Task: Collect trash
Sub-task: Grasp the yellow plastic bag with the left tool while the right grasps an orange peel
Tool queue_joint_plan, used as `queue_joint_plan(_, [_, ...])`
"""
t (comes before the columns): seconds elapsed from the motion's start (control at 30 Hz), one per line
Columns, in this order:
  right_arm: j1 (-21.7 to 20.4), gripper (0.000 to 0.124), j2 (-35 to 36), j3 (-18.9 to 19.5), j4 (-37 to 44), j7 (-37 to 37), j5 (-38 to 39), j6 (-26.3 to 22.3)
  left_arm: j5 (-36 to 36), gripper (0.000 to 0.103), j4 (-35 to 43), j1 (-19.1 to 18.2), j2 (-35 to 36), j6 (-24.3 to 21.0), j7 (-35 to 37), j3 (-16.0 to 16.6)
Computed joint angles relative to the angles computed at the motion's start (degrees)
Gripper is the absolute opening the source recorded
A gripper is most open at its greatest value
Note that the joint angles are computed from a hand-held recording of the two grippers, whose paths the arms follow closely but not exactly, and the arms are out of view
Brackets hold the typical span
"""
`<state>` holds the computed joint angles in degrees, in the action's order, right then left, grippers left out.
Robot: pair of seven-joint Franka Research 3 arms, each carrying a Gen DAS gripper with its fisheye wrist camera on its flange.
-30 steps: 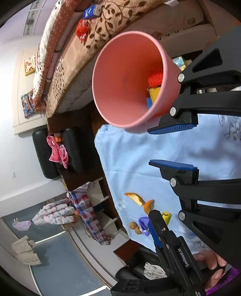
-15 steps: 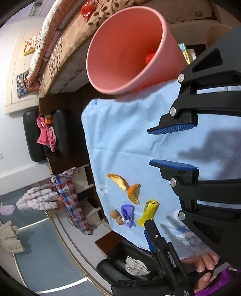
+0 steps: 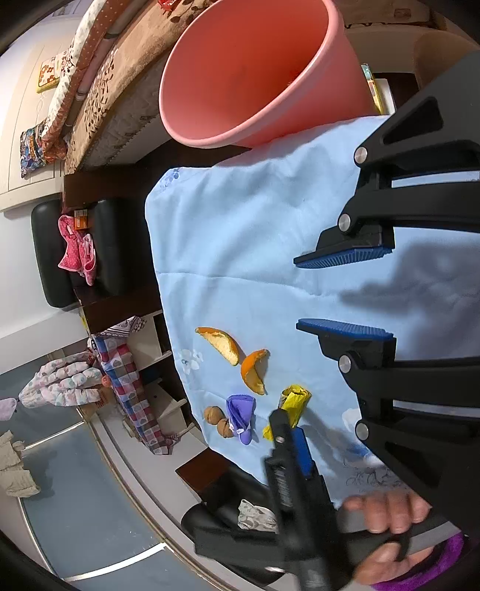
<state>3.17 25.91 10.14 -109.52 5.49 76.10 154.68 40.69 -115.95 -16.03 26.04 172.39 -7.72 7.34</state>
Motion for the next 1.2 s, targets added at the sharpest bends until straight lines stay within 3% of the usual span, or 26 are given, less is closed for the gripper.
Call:
queue_joint_plan(0.13, [-0.5,0.029,0.8,-0.1,1.0,-0.4,-0.4,-1.1,-7.1,0.045,3.2,3.6,1.9,-6.4,3.1,-4.9])
queue_joint_plan(0.23, [-0.9,0.029,1.4,-0.1,1.8,0.1,-1.3,-2.2,-7.5,0.044,4.6,2.6,2.6,-9.4,2.5,-4.5])
queue_joint_plan(0.3, [-1.1,0.029,1.8,-0.1,2.5,0.4,-2.1,-3.0,-7.2,0.035,4.6,2.7,2.6,-9.9,2.9,-4.8])
queue_joint_plan(0.37, [-1.2,0.029,2.2,0.0,3.2,1.0,-2.9,-4.1,-8.3,0.02,3.6,4.1,2.1,-8.8,4.4,-6.1])
queue_joint_plan(0.47, [-1.2,0.029,2.9,0.1,4.6,3.2,-5.2,-6.4,-7.5,0.015,1.4,3.9,0.6,-7.3,5.4,-5.7])
queue_joint_plan(0.63, [-0.4,0.029,4.2,0.4,6.9,6.3,-9.7,-9.9,-5.8,0.014,-2.2,5.2,-2.0,-5.4,10.7,-6.4])
queue_joint_plan(0.87, [2.8,0.029,7.5,1.5,10.8,9.6,-14.9,-7.8,-3.0,0.014,-5.9,5.8,-4.5,-4.7,19.0,-6.3])
queue_joint_plan(0.97, [3.9,0.029,9.2,1.9,12.8,12.1,-18.1,-6.5,-2.6,0.013,-7.5,6.5,-5.2,-2.3,21.0,-6.1])
queue_joint_plan(1.2, [5.4,0.029,12.6,3.4,16.8,15.6,-23.9,-3.8,-0.4,0.012,-11.8,5.7,-7.9,6.5,20.9,-2.3])
